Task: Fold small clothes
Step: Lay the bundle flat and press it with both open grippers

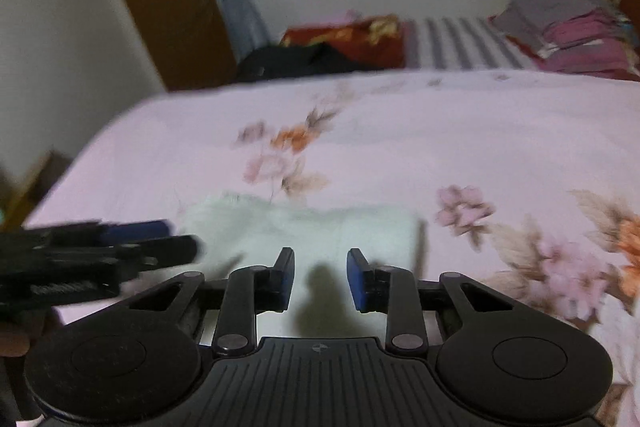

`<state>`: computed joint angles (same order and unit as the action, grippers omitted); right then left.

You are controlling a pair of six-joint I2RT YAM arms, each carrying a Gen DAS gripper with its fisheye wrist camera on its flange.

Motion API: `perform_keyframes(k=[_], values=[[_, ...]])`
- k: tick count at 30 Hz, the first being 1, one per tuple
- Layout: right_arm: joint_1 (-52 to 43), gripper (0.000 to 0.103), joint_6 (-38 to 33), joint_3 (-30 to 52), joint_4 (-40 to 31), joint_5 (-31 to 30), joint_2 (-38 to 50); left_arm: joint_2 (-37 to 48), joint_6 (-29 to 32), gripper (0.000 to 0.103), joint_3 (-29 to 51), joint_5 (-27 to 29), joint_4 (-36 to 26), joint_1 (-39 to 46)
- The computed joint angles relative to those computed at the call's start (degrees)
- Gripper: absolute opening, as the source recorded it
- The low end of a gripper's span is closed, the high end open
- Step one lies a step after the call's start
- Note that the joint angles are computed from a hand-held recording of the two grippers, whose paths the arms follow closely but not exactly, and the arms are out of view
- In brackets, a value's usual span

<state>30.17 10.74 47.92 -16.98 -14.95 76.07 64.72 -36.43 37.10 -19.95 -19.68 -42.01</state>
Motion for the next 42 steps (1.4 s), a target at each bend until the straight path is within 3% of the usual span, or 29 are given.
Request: perform_keyframes(k=[2,6,9,11,12,14,15,17,21,27,31,35,42], values=[[1.6,0.029,-2.0,0.7,-0.5,4.6,4.7,-0.9,0.1,0.051,-1.4,-1.7,0.4,-1.4],[0.1,0.029,-2.1,0.6,-0.2,5.6,5.2,-6.6,-3.6,0.051,0.1,-7.1,-6.7,-7.0],[0.7,0.029,-2.6,-1.6,-2.0,6.2,-2.2,-10.6,-6.8,0.048,1.1,-11.1,-11.4,-13.1],[2.8,0.029,-3.9,-3.1,-3.6,6.4,-6.5,-8.8,-7.7,0.046,2.4,-14.3,-12.8,-17.9],[4.4,0.029,-4.7,-4.0,-4.1,6.8,-8.2,-7.4,-8.2,0.046,2.8,-14.4,-13.2,-19.0],[8.0,0.029,-6.0,-4.7,-5.6,10.4,-7.9,-3.6,-8.1,0.046,2.3,-8.8,-11.5,-16.0],[9.4,0.029,-5.8,-5.0,-5.9,14.0,-6.4,-3.2,-8.9,0.046,1.5,-9.2,-10.7,-16.3],[9.2,0.029,-3.7,-7.1,-3.4,14.1,-6.1,-4.2,-12.1,0.047,1.3,-11.6,-11.6,-18.4],[10.0,0.029,-1.5,-7.5,-6.4,14.5,-12.6,-5.9,-22.6,0.047,3.3,-19.0,-20.2,-26.6],[14.9,0.029,0.3,-11.2,-16.0,14.6,-26.3,0.8,-43.3,0.047,8.5,-24.7,-34.0,-39.9],[21.1,0.029,4.1,-13.9,-20.5,17.1,-32.4,7.9,-51.6,0.047,12.3,-23.7,-40.4,-45.1],[22.1,0.029,5.2,-16.7,-21.5,18.0,-33.2,11.9,-58.1,0.049,13.7,-22.0,-43.6,-47.5],[14.4,0.029,6.6,-18.4,-25.3,13.6,-37.2,17.7,-70.0,0.05,19.1,-20.8,-51.8,-52.6]])
